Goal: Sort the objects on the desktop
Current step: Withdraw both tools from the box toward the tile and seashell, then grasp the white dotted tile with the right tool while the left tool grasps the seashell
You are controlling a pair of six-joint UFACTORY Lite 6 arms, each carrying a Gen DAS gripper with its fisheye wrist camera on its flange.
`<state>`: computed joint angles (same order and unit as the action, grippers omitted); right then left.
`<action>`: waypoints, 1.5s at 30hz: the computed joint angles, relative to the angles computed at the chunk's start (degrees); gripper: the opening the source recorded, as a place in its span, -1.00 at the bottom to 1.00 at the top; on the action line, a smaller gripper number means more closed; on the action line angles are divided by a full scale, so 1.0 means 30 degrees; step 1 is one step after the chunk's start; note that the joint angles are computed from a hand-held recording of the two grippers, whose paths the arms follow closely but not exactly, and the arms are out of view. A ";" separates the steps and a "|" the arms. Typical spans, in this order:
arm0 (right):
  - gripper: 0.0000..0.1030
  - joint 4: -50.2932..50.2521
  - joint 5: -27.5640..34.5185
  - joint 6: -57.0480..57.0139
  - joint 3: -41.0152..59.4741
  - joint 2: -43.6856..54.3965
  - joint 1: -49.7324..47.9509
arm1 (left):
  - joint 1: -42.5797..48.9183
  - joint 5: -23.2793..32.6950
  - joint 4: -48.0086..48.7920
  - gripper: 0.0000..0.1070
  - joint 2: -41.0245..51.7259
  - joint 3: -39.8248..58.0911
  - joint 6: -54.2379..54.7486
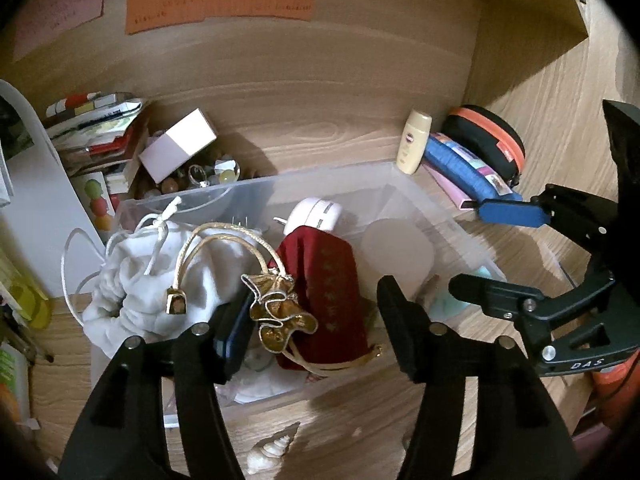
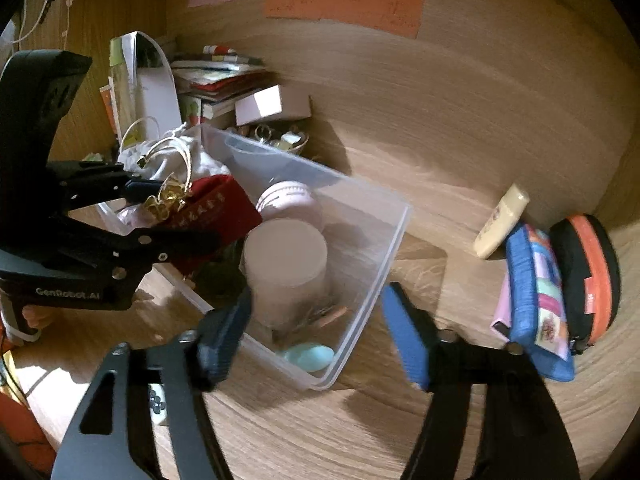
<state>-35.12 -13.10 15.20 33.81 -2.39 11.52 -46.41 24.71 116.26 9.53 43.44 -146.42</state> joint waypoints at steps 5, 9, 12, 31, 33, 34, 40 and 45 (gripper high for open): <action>0.52 0.1522 0.0429 -0.1329 -0.0721 -0.1497 0.0101 | -0.0739 0.0990 -0.1402 0.35 -0.0795 -0.0319 0.1251; 0.57 0.5486 0.0876 -0.4840 -0.1369 -0.2629 0.0493 | -0.1534 0.1890 -0.3359 0.43 -0.1687 -0.0622 0.2871; 0.62 0.5748 0.1374 -0.4830 -0.1731 -0.3376 0.0647 | -0.2151 0.2672 -0.5534 0.52 -0.2365 -0.0866 0.4363; 0.68 0.8882 0.2330 -0.5882 -0.6258 -0.7548 0.3733 | -0.6808 0.7343 -1.2510 0.78 -0.8384 -0.6590 0.6434; 0.68 1.1684 0.2094 -0.8359 -0.6622 -0.7341 0.4384 | -0.6903 0.7130 -1.2789 0.78 -0.8144 -0.6906 0.6140; 0.68 1.2110 0.1916 -0.8629 -0.6754 -0.7130 0.4589 | -0.6810 0.6767 -1.2739 0.78 -0.7978 -0.7125 0.5890; 0.68 1.0171 0.0366 -0.5977 -0.6948 -0.4342 0.5261 | -0.7064 0.5463 -1.0817 0.34 -0.6263 -0.7676 0.3921; 0.67 0.7050 -0.0990 -0.2990 -0.6514 -0.1829 0.4958 | -0.5754 0.3352 -0.7810 0.21 -0.4073 -0.7086 0.1722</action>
<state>-13.97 -16.07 6.23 14.27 -7.88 26.39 -63.67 34.77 92.83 -2.69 22.18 -141.26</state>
